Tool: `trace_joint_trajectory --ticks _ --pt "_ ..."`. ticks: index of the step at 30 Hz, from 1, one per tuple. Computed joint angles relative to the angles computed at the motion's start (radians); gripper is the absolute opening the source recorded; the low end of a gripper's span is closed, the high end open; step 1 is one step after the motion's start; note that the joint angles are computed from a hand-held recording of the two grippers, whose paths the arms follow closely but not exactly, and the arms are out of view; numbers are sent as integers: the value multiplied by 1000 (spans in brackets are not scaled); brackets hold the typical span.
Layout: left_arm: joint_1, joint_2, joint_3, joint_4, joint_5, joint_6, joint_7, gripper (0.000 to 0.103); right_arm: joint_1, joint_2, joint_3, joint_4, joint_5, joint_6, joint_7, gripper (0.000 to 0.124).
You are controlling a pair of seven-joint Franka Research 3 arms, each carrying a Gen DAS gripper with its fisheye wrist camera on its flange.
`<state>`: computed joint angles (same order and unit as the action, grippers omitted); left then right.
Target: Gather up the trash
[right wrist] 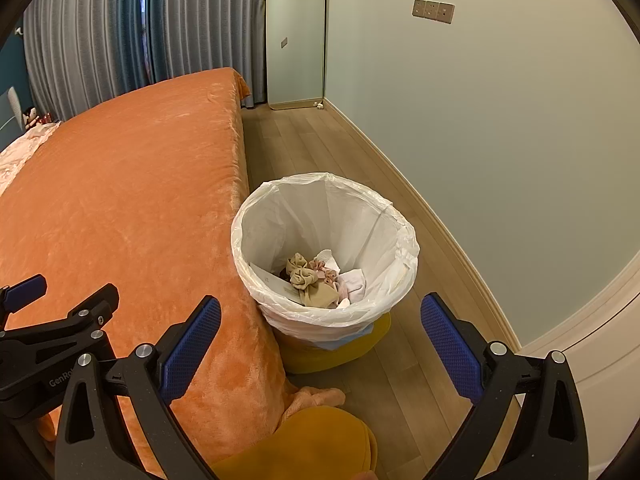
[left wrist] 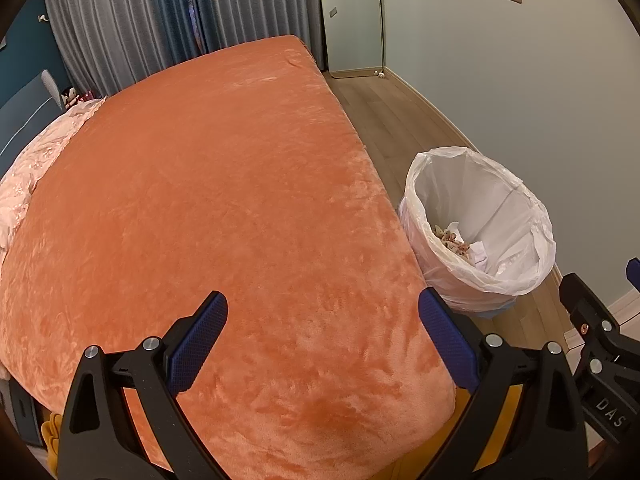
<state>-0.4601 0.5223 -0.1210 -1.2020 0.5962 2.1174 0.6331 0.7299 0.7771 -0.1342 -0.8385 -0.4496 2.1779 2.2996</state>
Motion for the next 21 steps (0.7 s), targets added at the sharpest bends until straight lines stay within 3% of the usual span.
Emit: trace_joint_trajectory --ticks 21 --pt "2 -10 -2 -18 3 6 -7 92 2 -1 -1 -1 0 -6 4 96"
